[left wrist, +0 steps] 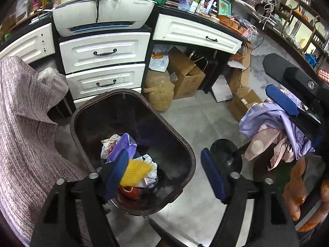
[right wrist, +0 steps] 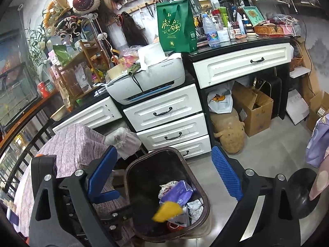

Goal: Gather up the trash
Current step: 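Open both tools over the bin to drop the purple bag and yellow net, then move both open tools from the bin back over the table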

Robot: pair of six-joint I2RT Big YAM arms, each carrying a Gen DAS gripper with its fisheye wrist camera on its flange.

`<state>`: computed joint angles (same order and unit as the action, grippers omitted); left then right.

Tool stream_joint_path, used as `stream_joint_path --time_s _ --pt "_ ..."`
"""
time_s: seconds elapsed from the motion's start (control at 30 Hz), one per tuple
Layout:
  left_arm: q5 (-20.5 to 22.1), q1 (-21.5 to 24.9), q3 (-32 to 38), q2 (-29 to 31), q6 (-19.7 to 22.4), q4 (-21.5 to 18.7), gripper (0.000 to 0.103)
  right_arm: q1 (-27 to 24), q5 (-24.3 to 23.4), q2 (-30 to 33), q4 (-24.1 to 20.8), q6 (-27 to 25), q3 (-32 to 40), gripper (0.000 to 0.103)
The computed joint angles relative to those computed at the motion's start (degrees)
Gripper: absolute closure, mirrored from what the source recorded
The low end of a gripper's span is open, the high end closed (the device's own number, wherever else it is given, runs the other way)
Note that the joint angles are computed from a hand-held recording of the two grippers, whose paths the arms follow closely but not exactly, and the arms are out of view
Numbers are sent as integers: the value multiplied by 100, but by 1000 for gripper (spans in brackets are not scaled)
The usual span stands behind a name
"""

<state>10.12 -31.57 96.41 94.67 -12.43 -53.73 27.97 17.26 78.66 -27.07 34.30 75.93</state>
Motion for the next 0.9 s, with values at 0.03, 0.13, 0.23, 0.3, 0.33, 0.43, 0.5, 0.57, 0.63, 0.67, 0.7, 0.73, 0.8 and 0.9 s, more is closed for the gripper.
stream_joint_path --time_s 0.03,0.13,0.23,0.3,0.33,0.43,0.5,0.57,0.63,0.67,0.7,0.73,0.8,0.9 --pt "12 -4 -28 -20 -32 45 25 5 -7 -9 20 4 -6 9" --pt "72 -14 -187 -147 -75 217 21 16 -48 -19 50 -20 -8 9" --pt "53 -32 -353 -307 -37 363 18 -15 -228 -42 138 52 -61 9" --pt "-12 -37 -504 -459 -48 491 15 -21 -302 -68 241 70 -106 9" --pt "-21 -28 -632 -588 -91 597 13 -16 -327 -72 276 52 -115 8" --pt "-75 18 -938 -923 -206 826 9 7 -466 -47 322 -22 -93 7" --pt "-120 62 -1136 -1159 -280 963 7 50 -479 11 314 -54 -42 7" --pt "-187 101 -1304 -1379 -335 1085 6 102 -490 64 305 -92 17 7" --pt "-266 140 -1445 -1600 -347 1180 6 165 -533 131 269 -138 114 7" --pt "-317 151 -1485 -1683 -322 1205 6 214 -512 156 265 -154 157 7" --pt "-381 162 -1521 -1769 -262 1221 6 268 -488 197 243 -197 228 7" --pt "-439 166 -1546 -1844 -207 1217 6 306 -492 229 220 -254 289 7" --pt "-655 160 -1613 -2014 -71 1226 6 373 -487 290 178 -351 410 7" --pt "-925 193 -1727 -2235 56 1239 6 527 -364 365 159 -542 590 7"
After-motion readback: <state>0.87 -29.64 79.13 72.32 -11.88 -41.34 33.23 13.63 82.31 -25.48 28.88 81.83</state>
